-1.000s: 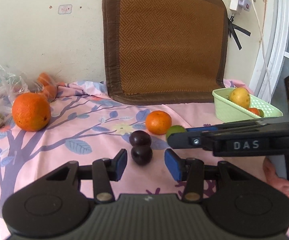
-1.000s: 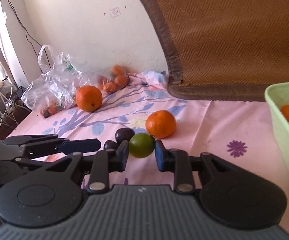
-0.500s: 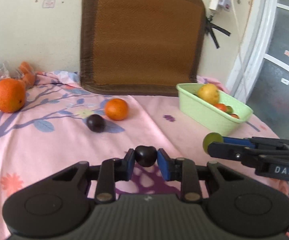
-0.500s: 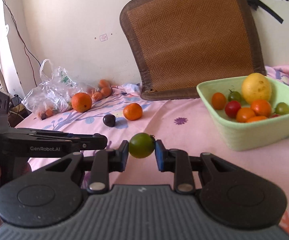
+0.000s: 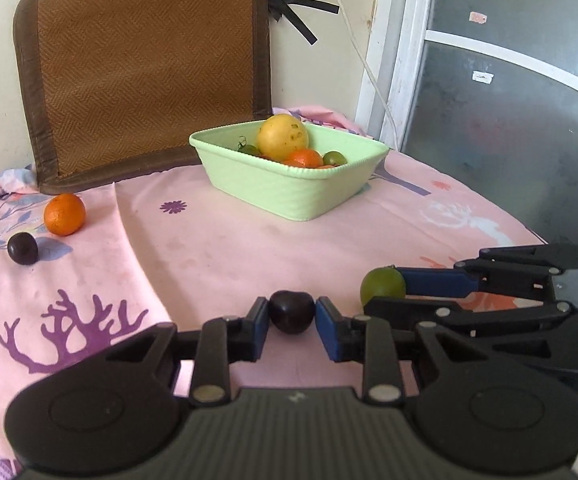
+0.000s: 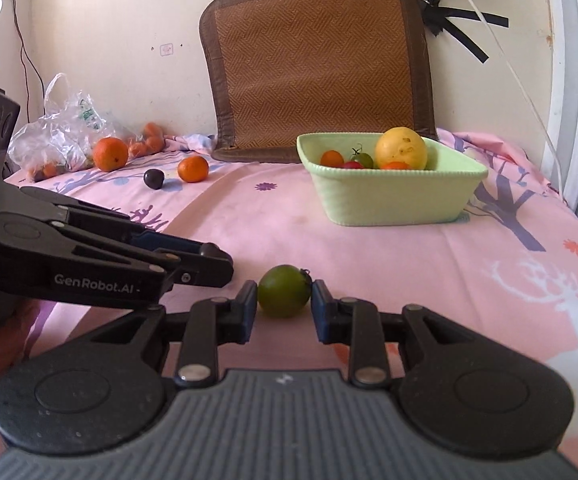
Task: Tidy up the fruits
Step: 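Carry the plum and lime over the green basket and open both grippers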
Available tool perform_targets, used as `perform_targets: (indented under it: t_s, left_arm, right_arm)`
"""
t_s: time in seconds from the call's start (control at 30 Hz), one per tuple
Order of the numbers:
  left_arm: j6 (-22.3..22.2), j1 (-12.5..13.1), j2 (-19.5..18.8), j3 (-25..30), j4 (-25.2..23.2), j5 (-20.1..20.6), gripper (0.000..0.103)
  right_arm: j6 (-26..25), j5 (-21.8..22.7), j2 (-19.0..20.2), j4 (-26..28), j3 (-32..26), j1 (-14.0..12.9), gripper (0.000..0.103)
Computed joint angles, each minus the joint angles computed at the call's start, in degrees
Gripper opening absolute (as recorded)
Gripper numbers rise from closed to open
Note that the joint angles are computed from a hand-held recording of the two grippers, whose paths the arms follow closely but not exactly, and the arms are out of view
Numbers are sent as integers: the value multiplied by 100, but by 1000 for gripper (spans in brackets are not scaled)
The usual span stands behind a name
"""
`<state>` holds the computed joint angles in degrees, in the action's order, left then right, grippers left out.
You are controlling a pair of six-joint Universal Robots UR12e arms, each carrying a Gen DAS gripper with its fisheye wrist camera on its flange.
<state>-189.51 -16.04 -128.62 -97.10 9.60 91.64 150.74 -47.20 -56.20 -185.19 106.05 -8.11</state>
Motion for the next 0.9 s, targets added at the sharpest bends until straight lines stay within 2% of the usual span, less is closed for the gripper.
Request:
perform_targets:
  t_s: [0.2, 0.23, 0.27, 0.37, 0.47, 0.53, 0.67, 0.77, 0.83, 0.87, 0.9]
  left_arm:
    - [78, -41, -30, 61, -64, 118, 31]
    - [80, -39, -36, 59, -29, 118, 25]
    - [61, -29, -36, 58, -3, 92, 25]
    - [-68, 42, -36, 106, 52, -128, 25]
    - [-147, 104, -79, 323, 69, -237, 25]
    - [-191, 140, -151, 547, 61, -266, 25]
    - [-313, 194, -417, 1138, -51, -244, 25]
    - [-424, 231, -601, 1506, -295, -346, 26]
    - [-383, 204, -698, 1687, -484, -203, 27]
    - [-367, 199, -728, 1742, -569, -172, 28]
    - [-389, 201, -747, 1765, -634, -171, 29]
  right_arm:
    - [-58, 26, -28, 294, -15, -27, 33]
    - [-36, 55, -26, 315, -21, -34, 31]
    - [33, 111, -21, 288, -20, -48, 31]
    - [479, 264, 75, -232, -48, -87, 31]
    - [1150, 213, 275, -1095, -245, -75, 31]
    - [1493, 113, 420, -1446, -465, -45, 31]
    - [1739, -227, 684, -1676, -921, 65, 31]
    - [1630, -350, 815, -1537, -1153, 125, 32]
    - [1569, -480, 871, -1553, -1203, 159, 33]
    - [1556, -510, 888, -1549, -1213, 167, 33]
    - [1586, -497, 886, -1566, -1203, 164, 39]
